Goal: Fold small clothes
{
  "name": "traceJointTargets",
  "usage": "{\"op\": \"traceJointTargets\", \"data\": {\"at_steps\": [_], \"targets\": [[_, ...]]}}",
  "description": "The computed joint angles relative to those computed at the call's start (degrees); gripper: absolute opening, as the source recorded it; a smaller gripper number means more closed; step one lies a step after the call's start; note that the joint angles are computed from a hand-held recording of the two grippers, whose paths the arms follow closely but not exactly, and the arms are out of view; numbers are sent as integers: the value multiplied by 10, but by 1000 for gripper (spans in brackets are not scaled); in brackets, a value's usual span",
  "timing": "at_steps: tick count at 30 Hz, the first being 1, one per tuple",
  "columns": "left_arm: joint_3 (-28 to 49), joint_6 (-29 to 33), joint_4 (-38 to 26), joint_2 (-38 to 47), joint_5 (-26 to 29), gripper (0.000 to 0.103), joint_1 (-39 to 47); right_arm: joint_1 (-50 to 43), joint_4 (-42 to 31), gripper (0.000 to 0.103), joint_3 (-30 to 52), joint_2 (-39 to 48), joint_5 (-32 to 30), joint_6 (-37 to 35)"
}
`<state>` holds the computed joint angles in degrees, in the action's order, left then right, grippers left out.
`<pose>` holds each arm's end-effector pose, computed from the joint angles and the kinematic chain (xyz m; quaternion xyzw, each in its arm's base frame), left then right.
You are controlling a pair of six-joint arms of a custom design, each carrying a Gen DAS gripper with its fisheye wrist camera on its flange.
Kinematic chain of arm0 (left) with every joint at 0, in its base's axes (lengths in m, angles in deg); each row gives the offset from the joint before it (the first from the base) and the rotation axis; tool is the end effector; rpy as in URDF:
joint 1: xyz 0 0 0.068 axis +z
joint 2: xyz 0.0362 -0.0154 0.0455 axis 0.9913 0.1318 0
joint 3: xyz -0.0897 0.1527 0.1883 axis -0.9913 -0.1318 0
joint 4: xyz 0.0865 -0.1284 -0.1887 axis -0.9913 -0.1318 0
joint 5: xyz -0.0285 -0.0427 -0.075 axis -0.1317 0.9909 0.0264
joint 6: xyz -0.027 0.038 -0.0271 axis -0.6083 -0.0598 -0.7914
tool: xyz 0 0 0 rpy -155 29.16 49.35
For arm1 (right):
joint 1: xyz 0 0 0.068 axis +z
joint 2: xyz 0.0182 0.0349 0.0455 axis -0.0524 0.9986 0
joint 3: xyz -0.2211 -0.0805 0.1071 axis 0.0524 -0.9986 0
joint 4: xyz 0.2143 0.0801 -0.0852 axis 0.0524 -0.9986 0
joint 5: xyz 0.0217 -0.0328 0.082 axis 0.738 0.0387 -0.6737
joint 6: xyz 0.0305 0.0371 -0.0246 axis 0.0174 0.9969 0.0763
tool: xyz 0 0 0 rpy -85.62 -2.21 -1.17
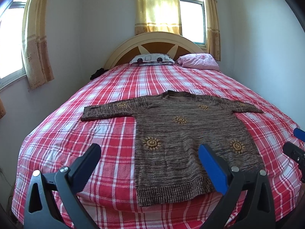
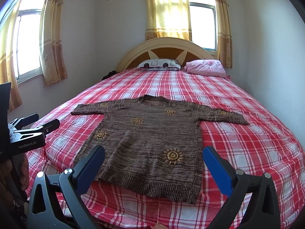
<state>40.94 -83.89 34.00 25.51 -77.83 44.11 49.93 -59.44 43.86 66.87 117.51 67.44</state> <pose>0.1812 -0.1139 0.1410 -0.0659 0.8670 0.0518 0.4912 0.1862 0.2139 0.1395 -0.0926 0.8542 0.0707 0.5068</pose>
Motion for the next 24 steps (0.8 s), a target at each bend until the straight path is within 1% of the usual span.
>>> {"op": "traceJointTargets", "data": {"at_steps": [3, 8, 13, 16, 21, 24], "targets": [[3, 4, 41, 57, 30, 103, 27, -28, 16, 102, 3, 32, -31, 3], [19, 14, 85, 131, 69, 103, 67, -85, 39, 102, 6, 66, -83, -2], [54, 39, 99, 184, 90, 103, 99, -148, 37, 102, 22, 82, -127, -20], [81, 54, 94, 209, 99, 103, 115, -187, 28, 102, 37, 91, -156, -27], [121, 90, 98, 242, 115, 103, 141, -245, 2, 102, 75, 111, -197, -52], [153, 111, 98, 268, 121, 103, 158, -273, -16, 102, 102, 128, -208, -70]]}}
